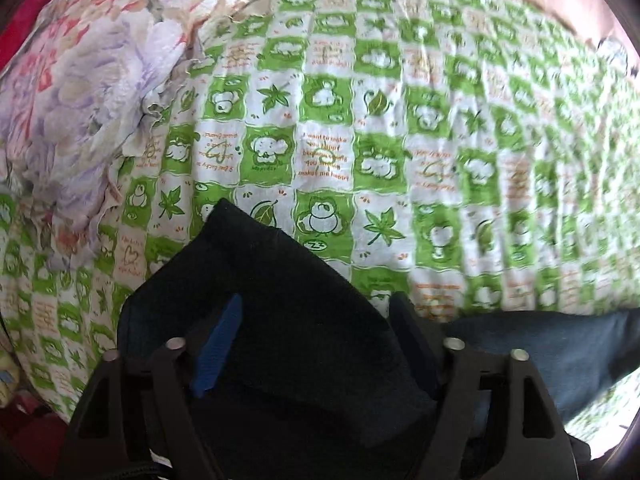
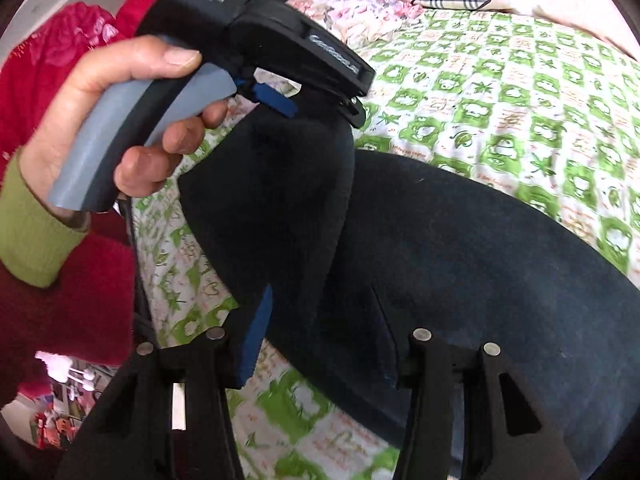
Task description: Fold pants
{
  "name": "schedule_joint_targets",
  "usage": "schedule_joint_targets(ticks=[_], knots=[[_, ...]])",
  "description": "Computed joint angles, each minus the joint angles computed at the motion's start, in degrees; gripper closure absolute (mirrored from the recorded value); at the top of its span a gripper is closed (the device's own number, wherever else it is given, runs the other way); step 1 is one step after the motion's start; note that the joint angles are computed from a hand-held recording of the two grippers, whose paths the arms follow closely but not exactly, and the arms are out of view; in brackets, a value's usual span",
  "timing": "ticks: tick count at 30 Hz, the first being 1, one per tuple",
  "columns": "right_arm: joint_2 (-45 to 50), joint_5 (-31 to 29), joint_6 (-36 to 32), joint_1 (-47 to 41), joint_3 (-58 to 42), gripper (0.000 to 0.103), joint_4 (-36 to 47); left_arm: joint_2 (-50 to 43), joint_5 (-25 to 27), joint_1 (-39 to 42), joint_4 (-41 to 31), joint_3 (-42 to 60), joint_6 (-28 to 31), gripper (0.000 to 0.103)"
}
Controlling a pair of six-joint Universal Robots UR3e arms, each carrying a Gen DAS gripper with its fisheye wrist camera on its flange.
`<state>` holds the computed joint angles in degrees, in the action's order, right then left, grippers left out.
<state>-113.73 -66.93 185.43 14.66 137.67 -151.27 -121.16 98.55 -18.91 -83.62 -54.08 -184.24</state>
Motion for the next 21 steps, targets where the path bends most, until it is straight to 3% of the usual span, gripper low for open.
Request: schedule_joint_targets(ticks=[1,2,3,6,10,14,18,21], knots=[[1.0,-0.7,-0.2,0.6,-0.3,0.054,-0.8,0.5,0.4,-0.1,1.7,-1.6,0.6,0.058],[1.7,-1.3,-0.4,1.3,-0.4,0.064,-2.0,1.9,-0.3,0.3,3.9,-4.3,1.4,0.088],[1.6,-1.4,-1.0,1.5,-0.2,0.08,-2.7,3.3,-1.6,0.9,5.3,-6.6,1.9,0.095],[0.0,-1.3,-2.8,1.1,-0.1,0.095,-2.3,12.5,-3.8,2.9,15.0,-19.7,2.7,0.097],[-2.6,-1.8,-4.9,1.7,-1.1,0.096,-0.5,28.6,-10.3,8.2,25.3,-37.6,3.2,0.099],[-2.7,-4.9,-5.4,5.2,-3.4,0.096,0.8,43.7,-16.5,15.0,30.1,-51.7,4.2,0.099],[-3.0,-7.5,-6.3,7.6,-4.0,0.096,1.6,60.1,-26.5,26.0,29.2,-63.4,5.5,0.099],[-1.9,-9.8,-6.5,9.9,-4.6,0.097,1.2,69.8,-34.2,36.0,22.7,-68.7,9.7,0.099]])
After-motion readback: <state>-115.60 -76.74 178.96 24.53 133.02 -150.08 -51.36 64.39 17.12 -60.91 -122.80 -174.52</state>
